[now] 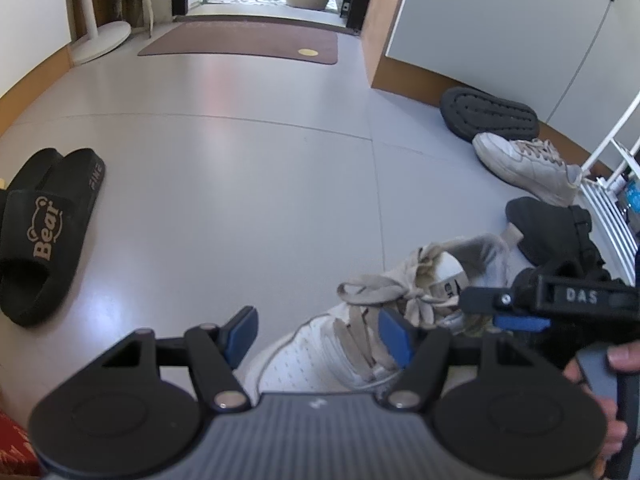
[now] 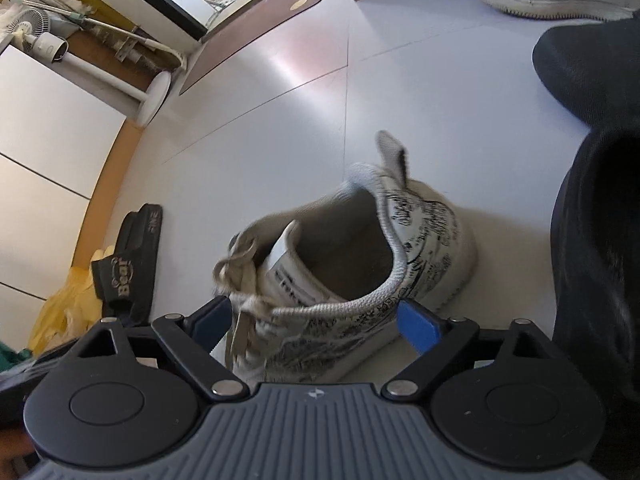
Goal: Organize scattered shoes
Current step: 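Lift and turn the white patterned sneaker with the right tool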
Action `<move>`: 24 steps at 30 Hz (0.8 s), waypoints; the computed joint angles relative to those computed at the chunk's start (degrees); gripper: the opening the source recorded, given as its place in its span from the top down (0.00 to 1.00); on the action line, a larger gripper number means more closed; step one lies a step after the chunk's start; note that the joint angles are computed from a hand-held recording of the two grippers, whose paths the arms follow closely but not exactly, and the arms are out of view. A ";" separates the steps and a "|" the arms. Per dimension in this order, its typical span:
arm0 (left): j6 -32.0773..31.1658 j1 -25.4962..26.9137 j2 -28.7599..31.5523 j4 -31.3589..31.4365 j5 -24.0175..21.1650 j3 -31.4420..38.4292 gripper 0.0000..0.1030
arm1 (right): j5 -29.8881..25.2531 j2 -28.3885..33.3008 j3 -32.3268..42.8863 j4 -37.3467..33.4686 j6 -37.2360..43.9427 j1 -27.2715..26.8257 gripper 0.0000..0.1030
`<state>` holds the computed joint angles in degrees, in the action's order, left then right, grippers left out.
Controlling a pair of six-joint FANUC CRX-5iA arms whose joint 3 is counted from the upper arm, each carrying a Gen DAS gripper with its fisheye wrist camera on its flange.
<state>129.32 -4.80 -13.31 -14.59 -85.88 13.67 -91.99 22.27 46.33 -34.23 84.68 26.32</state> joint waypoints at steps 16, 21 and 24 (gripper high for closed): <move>0.71 0.48 -0.64 0.69 -0.55 -0.98 0.33 | -0.26 0.32 -1.05 0.41 7.87 0.68 0.34; 0.78 0.57 -0.67 0.76 -0.32 -1.06 0.32 | -1.19 0.72 0.15 -0.36 8.85 -0.03 0.47; 0.43 0.59 -0.63 0.98 -0.11 -1.13 0.32 | -1.08 0.27 0.18 0.78 10.39 0.38 0.51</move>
